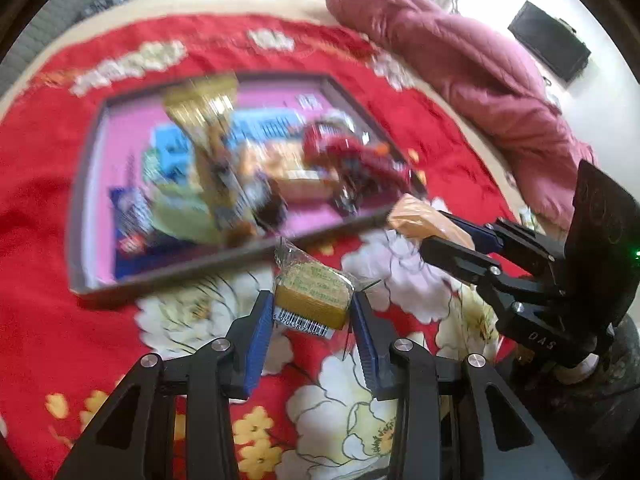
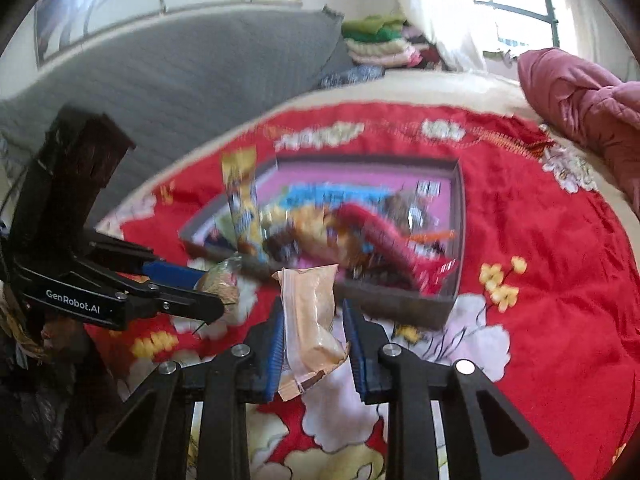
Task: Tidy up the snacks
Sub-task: 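Grasp the orange cake bag with the right tool while the left tool grasps the square cake, then carry the orange cake bag into the tray with the right tool while the left tool carries the square cake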
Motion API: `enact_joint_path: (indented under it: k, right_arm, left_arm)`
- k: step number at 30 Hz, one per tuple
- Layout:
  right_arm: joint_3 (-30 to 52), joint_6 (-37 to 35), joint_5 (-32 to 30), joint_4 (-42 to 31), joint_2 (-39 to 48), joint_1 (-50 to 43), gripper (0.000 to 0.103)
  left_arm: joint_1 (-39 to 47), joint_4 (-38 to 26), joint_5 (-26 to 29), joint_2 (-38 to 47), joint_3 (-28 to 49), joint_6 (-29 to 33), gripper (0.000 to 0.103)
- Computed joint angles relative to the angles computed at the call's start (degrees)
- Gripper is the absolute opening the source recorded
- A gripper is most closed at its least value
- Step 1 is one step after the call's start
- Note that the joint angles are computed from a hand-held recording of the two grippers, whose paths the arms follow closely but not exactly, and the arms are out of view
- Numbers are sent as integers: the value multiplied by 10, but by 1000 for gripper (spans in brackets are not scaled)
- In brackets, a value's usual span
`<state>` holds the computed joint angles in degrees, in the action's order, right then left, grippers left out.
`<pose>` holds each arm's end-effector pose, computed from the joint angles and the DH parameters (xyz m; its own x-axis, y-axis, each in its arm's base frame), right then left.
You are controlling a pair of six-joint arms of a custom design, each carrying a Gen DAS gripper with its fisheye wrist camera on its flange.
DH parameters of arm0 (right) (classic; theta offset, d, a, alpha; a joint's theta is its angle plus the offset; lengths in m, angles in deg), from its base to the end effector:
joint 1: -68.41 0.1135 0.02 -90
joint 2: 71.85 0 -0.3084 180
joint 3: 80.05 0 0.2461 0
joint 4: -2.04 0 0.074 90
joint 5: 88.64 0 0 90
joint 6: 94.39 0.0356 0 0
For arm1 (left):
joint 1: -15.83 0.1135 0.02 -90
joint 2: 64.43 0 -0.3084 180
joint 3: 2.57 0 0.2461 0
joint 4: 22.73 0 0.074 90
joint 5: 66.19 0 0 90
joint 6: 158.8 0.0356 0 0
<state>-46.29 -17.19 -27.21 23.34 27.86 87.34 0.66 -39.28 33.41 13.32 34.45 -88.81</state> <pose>0.2283 0.0963 0.1188 -0.5138 -0.3819 -0.7682 -0.7389 0.6520 0.1701 0.1915 -0.0581 0.1625 -0.8810 -0.1107 -0.4599 0.0463 0.9474 -0.3168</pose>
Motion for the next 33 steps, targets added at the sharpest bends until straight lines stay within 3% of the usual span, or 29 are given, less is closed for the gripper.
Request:
enact_joint_path:
  k: [5, 9, 20, 33]
  right_arm:
    - [4, 30, 0, 23, -19, 10, 28]
    - [19, 50, 34, 40, -10, 39, 28]
    - [74, 56, 115, 86, 65, 113, 28]
    - [104, 60, 129, 91, 106, 121, 28]
  left_arm:
    - [37, -54, -13, -57, 14, 22, 41]
    - [85, -71, -15, -69, 17, 52, 41]
    - [140, -26, -34, -5, 25, 75, 41]
    - [161, 7, -49, 54, 41, 67, 41]
